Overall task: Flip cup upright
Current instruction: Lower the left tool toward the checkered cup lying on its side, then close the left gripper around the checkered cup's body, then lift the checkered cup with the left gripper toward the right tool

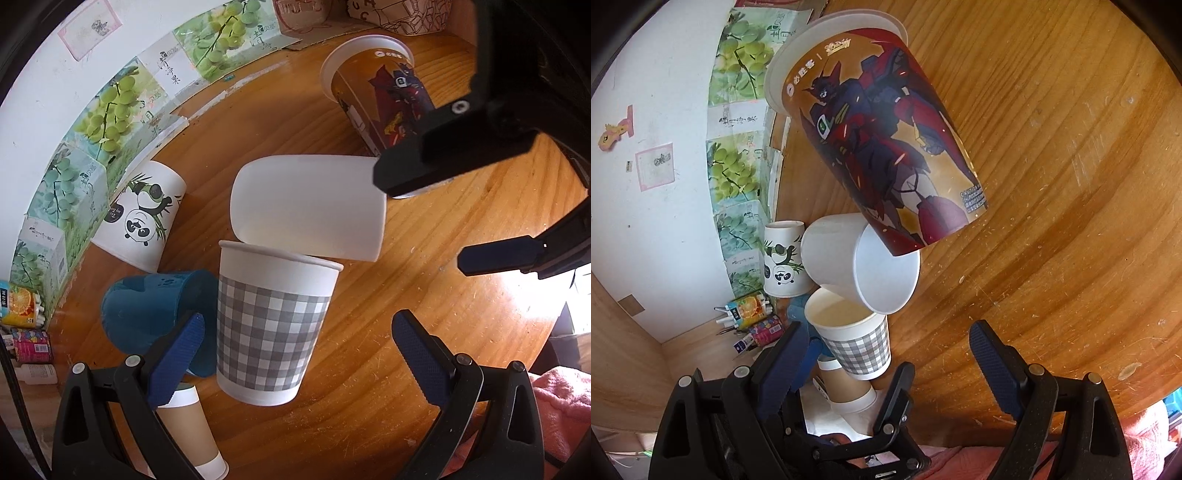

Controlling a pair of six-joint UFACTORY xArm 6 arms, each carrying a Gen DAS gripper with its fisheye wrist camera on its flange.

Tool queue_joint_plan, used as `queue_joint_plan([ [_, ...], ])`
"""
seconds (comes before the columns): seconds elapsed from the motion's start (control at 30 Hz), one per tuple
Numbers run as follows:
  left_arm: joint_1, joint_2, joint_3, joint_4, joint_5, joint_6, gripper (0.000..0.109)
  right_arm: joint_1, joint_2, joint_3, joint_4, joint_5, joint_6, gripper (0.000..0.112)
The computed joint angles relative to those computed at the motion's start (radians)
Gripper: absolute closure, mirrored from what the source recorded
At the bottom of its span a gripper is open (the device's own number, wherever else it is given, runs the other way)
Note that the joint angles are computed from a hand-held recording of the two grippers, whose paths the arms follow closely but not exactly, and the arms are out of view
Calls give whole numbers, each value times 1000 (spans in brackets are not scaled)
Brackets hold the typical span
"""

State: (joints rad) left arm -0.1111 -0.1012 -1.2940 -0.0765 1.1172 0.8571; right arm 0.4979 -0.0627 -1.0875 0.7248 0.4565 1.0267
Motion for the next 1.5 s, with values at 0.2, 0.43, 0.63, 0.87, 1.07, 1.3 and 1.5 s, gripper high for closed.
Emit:
queue_joint_plan([
  [0.2,0,34,-34,3,31,-28,16,-2,-2,-3,-46,6,31,23],
  [0.43,8,59,-63,-11,84,-59,27,-5,-9,-15,-145,35,107,23],
  [0.63,8,70,-79,-27,118,-90,39,0,-45,8,-219,56,170,23],
  [0.87,13,57,-75,-48,156,-146,39,10,-99,47,-272,91,203,23],
  [1.07,24,19,-39,-75,181,-204,39,16,-153,78,-324,130,210,23],
  [1.3,67,1,-28,-176,260,-314,39,25,-207,90,-408,209,200,23],
  [1.5,103,-84,66,-285,305,-396,39,39,-235,83,-502,284,184,23],
])
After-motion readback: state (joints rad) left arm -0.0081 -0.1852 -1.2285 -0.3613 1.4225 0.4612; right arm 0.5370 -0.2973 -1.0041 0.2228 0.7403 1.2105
